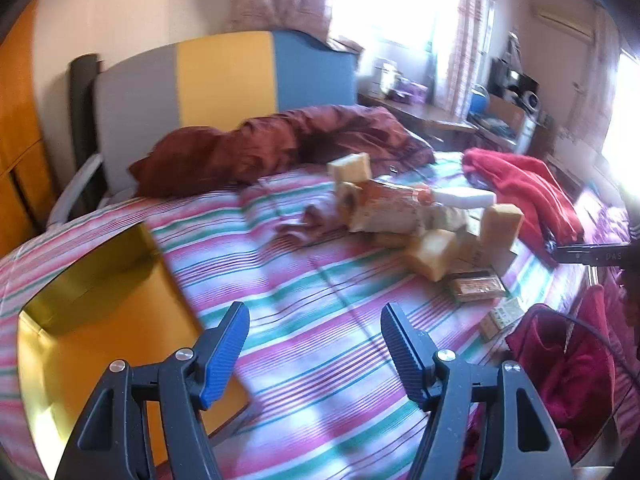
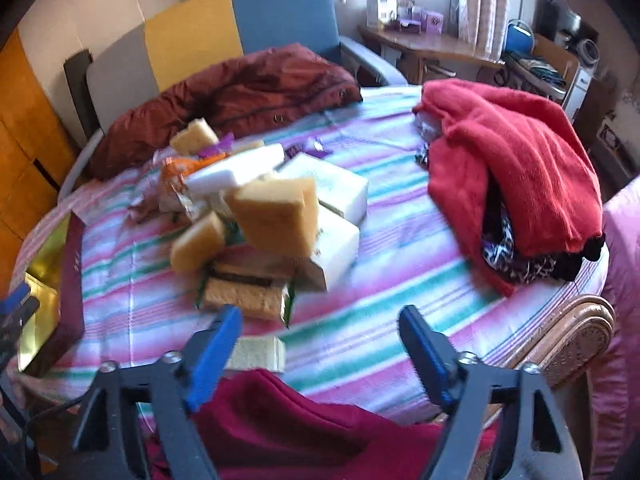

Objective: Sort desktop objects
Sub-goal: 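Grasp the small green-and-white box with the left gripper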

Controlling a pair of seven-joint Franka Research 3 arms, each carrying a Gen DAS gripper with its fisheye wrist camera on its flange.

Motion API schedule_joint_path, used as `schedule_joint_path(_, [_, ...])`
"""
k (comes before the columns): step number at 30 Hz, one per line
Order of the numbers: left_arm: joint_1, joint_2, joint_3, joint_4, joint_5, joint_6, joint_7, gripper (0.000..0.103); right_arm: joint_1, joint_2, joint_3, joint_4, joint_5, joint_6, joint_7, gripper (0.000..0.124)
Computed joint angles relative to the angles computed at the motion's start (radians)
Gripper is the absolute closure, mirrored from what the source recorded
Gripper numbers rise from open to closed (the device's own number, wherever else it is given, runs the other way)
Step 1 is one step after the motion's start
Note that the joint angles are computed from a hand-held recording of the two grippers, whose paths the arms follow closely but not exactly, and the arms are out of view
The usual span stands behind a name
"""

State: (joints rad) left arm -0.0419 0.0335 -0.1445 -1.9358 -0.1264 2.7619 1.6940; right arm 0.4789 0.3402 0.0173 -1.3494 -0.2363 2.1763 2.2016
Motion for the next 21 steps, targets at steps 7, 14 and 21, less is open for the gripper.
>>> schedule_joint_path(7, [0.007, 0.133, -0.081, 0.176, -0.2, -0.131, 0.287, 0.036, -0.02, 0.037, 0.007, 0.053, 0.047, 0.014, -0.056, 0.046])
schedule_joint_path(14, [-0.01, 0.295, -0.168, 0.382, -0.286, -0.338, 0.598, 0.038, -0.02, 0.021, 0.004, 0.043, 0.083, 0.05, -0.123, 0.044])
schedule_joint_path(21, [-0.071, 0.379, -0.19, 0.471, -0.191, -0.458, 0.728, 0.039, -0.029, -0.004, 0.007, -0.003, 0.096, 0.072, -0.128, 0.041])
